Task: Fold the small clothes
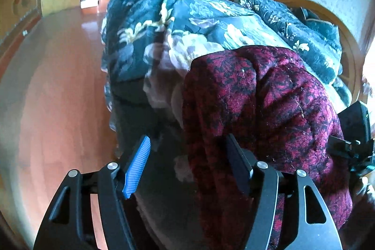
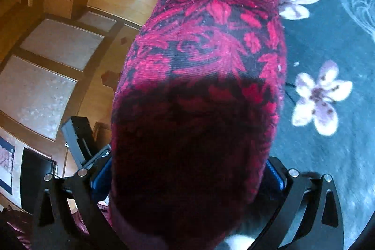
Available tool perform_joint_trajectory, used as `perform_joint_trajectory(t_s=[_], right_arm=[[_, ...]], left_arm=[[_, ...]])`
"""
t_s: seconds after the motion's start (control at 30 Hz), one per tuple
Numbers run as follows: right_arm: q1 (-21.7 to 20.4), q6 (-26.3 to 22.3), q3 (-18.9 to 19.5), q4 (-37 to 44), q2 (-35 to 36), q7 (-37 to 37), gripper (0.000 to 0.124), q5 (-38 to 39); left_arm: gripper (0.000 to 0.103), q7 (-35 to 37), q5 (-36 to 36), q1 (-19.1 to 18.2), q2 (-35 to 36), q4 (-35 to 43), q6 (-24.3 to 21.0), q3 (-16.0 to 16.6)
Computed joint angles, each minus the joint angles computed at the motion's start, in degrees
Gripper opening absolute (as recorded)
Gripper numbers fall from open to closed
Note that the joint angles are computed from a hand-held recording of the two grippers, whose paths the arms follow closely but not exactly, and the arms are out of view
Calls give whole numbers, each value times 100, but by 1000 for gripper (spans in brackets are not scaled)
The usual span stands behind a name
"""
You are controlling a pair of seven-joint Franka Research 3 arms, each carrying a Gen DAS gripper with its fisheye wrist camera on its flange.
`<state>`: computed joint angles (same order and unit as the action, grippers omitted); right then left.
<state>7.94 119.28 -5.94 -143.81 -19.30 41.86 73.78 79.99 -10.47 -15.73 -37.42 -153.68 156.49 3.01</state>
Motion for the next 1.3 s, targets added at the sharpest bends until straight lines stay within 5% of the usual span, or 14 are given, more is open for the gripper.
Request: perform_joint_trajectory(t_s=[0.07, 0.23, 0.4, 0.5, 0.63, 0.8, 0.93, 1.23, 1.3], right_arm=[[46, 160, 63, -67, -60, -63, 101, 140], [190, 706, 253, -191, -518, 72, 82, 28], [418, 800, 192, -117, -892, 47, 76, -316], [462, 733, 69, 0, -1025, -20, 74, -493], [400, 703, -94, 295, -993, -62, 73, -631], [176, 571, -491, 751, -625, -335, 73, -501], [-264, 480, -658, 1039, 78, -291, 73, -464], [-1192, 830, -691, 338, 615, -465, 78, -282], [-1279, 954, -621, 201, 453, -381, 84, -261]], left_arm=[[61, 211, -329, -277, -11, -50, 71, 339], [30, 1121, -1530, -1197, -271, -207, 271, 1220], [23, 1275, -1943, -1366, -290, -156, 607, 1006], [23, 1426, -2212, -1712, -56, 130, 690, 1171], [23, 1774, -2594, -2149, 894, 1157, 791, 1182], [23, 1730, -2469, -1864, 2375, 2709, 373, 671], [23, 865, -1132, -1442, 3343, 3561, -193, 19], [23, -1339, 2363, -975, 3744, 3657, 138, -944], [23, -1413, 2171, -817, 3631, 3544, 171, -1058]])
